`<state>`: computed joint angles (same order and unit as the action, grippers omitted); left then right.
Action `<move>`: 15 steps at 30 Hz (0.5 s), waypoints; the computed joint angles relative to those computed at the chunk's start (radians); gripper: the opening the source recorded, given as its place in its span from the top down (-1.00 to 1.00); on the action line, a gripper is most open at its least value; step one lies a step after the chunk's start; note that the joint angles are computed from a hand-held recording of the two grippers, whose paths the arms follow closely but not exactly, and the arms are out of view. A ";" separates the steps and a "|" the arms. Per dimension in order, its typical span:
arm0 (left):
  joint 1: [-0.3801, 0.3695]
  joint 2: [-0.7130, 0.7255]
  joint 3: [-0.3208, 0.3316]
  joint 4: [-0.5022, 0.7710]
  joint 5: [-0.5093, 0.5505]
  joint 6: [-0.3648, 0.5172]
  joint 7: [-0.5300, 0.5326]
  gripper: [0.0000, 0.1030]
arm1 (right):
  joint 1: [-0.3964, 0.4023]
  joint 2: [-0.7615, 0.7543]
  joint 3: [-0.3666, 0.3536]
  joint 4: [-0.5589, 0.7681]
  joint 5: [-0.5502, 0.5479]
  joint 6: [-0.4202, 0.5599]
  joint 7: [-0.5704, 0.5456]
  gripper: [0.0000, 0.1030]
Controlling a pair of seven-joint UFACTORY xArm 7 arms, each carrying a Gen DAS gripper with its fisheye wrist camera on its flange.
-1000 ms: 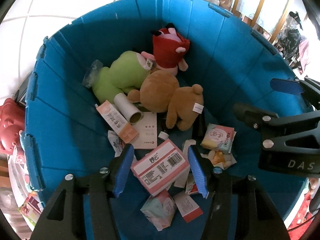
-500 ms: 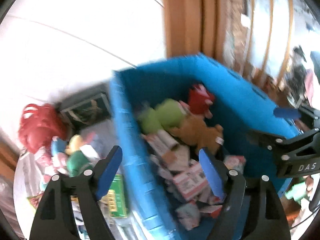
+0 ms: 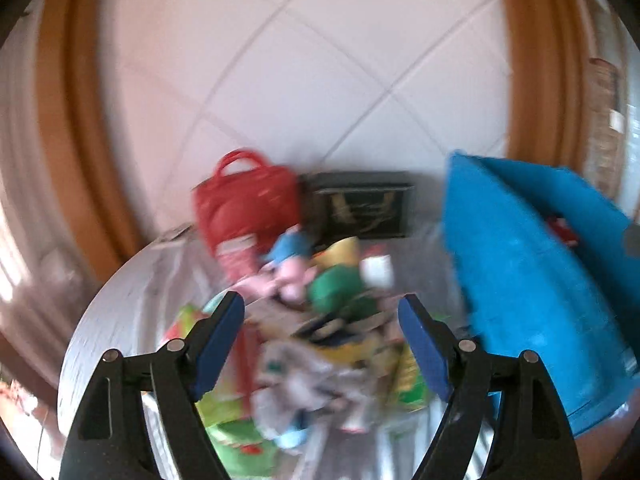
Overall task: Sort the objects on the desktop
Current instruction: 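Withdraw both grippers from the crate back toward the bed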
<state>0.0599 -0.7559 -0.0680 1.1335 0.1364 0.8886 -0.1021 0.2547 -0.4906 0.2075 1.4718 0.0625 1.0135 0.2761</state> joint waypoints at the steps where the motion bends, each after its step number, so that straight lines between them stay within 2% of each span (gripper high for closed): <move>1: 0.018 -0.020 0.013 -0.032 0.012 -0.009 -0.003 -0.54 | 0.005 0.016 0.022 0.002 -0.002 -0.021 0.011 -1.00; 4: 0.030 -0.065 0.079 -0.106 0.007 -0.020 0.030 -0.54 | 0.021 0.047 0.067 -0.004 -0.019 -0.068 0.040 -1.00; 9: 0.048 -0.133 0.137 -0.236 -0.019 -0.032 0.082 -0.54 | 0.057 0.110 0.118 -0.046 -0.058 -0.134 0.122 -1.00; 15: 0.056 -0.124 0.147 -0.335 -0.063 -0.039 0.110 -0.54 | 0.101 0.172 0.121 -0.137 -0.091 -0.148 0.217 -1.00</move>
<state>0.1155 -0.8803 0.0792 0.7984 0.0734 0.8495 0.0075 0.3558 -0.3184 0.3286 1.3353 -0.0289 0.8656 0.4935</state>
